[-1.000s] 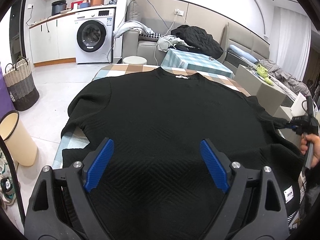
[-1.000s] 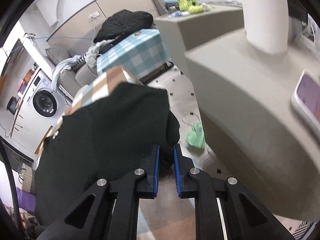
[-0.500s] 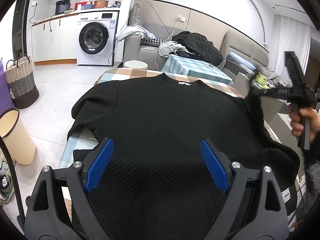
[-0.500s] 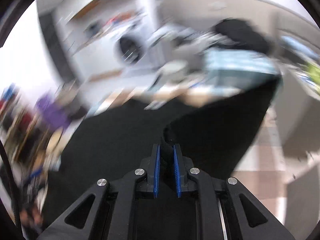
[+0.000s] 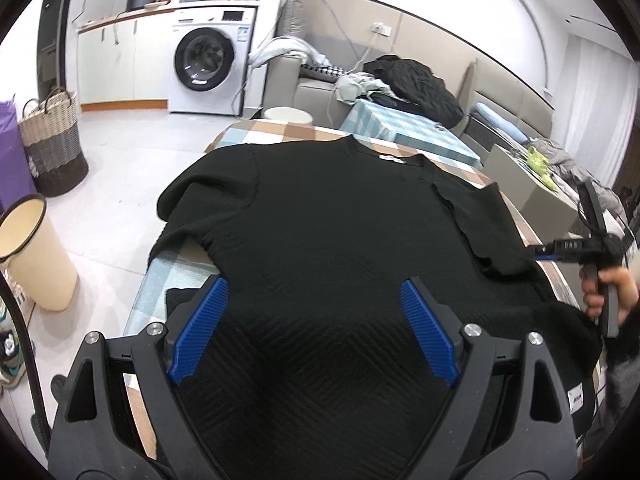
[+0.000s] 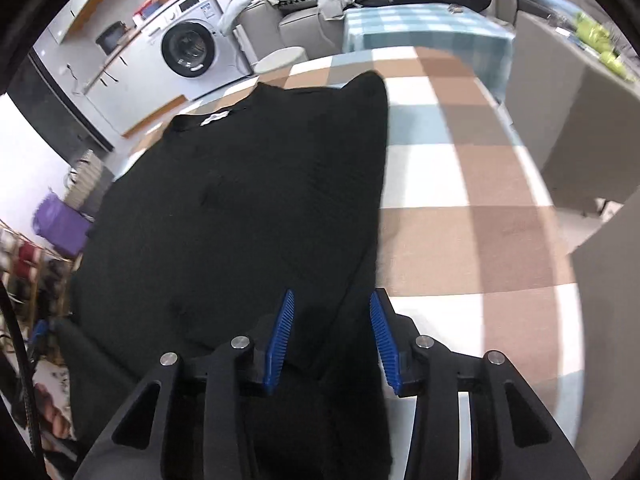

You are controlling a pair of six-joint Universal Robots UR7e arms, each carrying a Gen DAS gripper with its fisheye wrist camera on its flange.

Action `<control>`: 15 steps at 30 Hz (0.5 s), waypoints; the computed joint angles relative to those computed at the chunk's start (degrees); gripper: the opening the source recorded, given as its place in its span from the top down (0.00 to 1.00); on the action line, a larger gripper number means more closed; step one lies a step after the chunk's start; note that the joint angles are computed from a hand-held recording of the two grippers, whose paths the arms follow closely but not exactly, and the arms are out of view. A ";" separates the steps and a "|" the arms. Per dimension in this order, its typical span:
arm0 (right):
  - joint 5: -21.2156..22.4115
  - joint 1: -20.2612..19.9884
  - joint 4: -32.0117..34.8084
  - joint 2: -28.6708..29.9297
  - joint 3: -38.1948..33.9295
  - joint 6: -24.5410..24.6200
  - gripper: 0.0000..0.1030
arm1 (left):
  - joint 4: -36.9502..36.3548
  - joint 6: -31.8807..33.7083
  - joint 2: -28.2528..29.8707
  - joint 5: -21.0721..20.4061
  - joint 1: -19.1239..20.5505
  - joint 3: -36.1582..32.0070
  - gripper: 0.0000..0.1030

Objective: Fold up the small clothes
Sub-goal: 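Fold the held sweater side over toward the center, open right gripper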

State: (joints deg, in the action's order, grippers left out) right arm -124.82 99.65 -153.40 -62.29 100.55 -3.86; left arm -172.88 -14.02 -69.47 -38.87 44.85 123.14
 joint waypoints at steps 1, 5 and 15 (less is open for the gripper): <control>-0.40 -0.18 0.07 0.12 -0.25 -0.29 0.56 | 0.33 -0.57 -0.07 0.41 0.36 -0.17 0.15; -3.53 0.08 -3.71 2.76 -0.82 -3.69 0.80 | 1.70 -2.01 -0.41 2.24 1.41 -0.70 0.15; -7.31 -1.34 -11.26 0.76 1.82 -6.56 0.95 | 3.63 -3.68 -2.57 4.95 3.25 -1.00 0.15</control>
State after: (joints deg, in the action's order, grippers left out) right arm -132.14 98.31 -164.65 -61.53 102.37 -10.41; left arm -169.25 -17.70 -72.04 -33.92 48.10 122.14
